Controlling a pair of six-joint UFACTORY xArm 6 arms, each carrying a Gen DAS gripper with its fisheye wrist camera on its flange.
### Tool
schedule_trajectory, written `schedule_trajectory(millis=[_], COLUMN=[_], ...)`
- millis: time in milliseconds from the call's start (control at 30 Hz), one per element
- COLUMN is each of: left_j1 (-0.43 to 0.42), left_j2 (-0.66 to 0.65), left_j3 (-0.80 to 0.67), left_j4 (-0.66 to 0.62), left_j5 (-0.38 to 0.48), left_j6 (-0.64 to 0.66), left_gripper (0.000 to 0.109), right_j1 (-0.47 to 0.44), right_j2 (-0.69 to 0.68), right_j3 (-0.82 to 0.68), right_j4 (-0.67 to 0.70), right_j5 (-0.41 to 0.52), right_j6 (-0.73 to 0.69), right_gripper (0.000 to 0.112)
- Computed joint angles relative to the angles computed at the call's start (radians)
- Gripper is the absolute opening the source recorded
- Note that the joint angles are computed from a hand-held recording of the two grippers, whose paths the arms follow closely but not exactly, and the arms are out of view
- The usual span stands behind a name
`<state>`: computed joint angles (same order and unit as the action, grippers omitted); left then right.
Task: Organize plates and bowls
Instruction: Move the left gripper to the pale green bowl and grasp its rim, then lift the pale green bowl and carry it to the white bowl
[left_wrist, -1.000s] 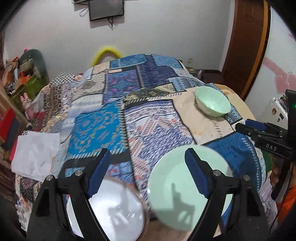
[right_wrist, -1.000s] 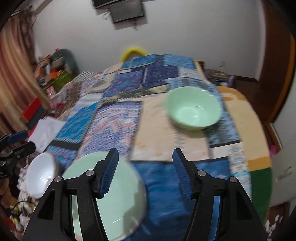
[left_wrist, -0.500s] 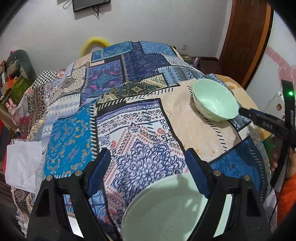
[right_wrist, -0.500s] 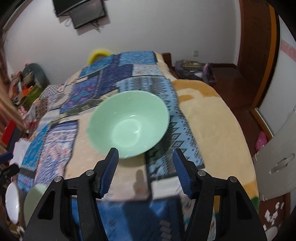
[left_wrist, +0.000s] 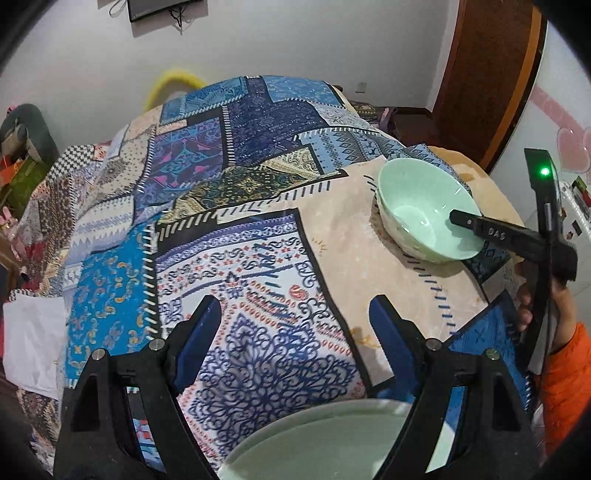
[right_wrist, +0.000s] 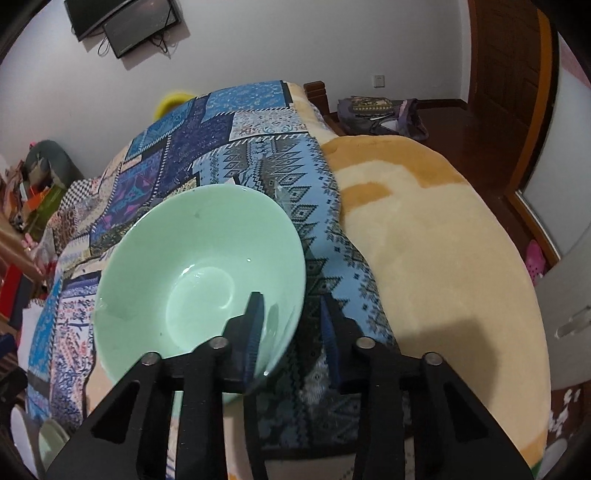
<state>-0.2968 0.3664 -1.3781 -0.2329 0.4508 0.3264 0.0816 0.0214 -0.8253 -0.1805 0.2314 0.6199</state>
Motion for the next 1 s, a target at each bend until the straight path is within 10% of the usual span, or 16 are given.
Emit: schedule_trajectory(millis=[667,1000], left_j1=[-0.057,-0.064], left_j2=[0.131,0.231], left_j3=[-0.133,-0.252], left_j4=[0.054,-0.075], left_j5=[0.054,0.222], left_j6=[-0.092,0.002], left_gripper=[0.082,0.026], right_j1=[0.118,0.15], right_j2=[-0.102,-0.092], right_j3=[0.096,0.103], right_j4=[0.468,0.583], right_j5=[-0.012,-0.036], right_j6=[-0.483,-0.555], right_gripper=[0.015,0.015])
